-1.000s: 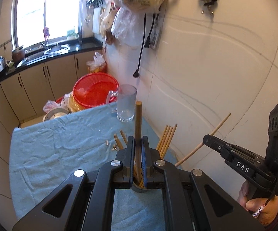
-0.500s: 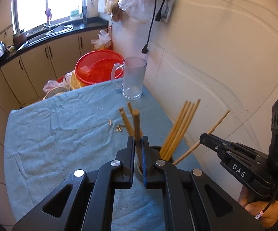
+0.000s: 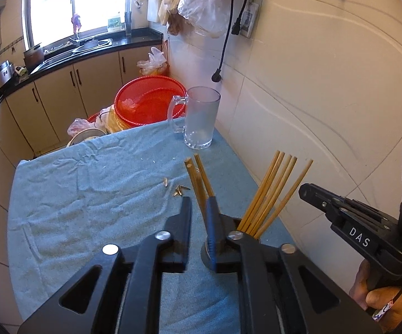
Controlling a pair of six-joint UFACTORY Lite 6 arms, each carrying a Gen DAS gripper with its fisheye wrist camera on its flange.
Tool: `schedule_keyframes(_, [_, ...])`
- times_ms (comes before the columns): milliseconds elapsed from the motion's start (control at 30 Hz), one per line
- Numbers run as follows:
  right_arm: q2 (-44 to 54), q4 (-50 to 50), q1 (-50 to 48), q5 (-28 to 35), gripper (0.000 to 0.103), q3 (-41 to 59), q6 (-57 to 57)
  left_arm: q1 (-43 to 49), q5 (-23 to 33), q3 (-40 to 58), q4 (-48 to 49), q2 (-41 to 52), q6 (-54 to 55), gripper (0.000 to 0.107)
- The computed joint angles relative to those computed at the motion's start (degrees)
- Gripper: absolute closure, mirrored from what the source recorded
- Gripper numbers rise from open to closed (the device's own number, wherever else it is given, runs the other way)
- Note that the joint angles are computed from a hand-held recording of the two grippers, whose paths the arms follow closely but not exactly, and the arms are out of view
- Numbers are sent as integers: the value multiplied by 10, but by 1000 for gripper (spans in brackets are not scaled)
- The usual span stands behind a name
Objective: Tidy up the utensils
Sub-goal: 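Open the left tool over the black cup while the right tool releases its chopstick into it, then withdraw both open tools up and away from the black cup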
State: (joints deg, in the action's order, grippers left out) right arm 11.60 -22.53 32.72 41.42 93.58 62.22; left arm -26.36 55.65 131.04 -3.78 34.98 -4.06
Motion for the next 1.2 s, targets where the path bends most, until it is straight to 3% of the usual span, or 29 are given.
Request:
schedule_keyframes(67, [-6,-10,3,5,86,2,10,1,-8,-13,4,-15,-5,79])
schedule_keyframes(233, [-33,-47,13,28,64,5,44,12,-9,-9,10,-35,-15,68])
schedule_keyframes(333, [-47,-101,34,70,39,20,84,17,-24,-27,31,-63,-30,55])
schedule_keyframes(400, [-51,-143,58,115,15,42,105,19,-42,-55,61,-94,-57,37])
schedule_keyframes(433, [-49,-166,73,145,12,58,116,20,-56,-77,86,-116,-83,27])
schedule_keyframes(567, [-35,-227,130,250,4,124,130,32,-104,-156,149,-195,-142,14])
schedule_keyframes(700, [-25,-274,192,335,0,171,148,48,-133,-245,190,-278,-158,10])
schedule_keyframes(1067, [22,-345,482,593,0,211,276,73,-110,-519,159,-557,-53,6])
schedule_keyframes(1200, [54,-332,543,637,0,242,294,43,-83,-571,141,-630,-30,4])
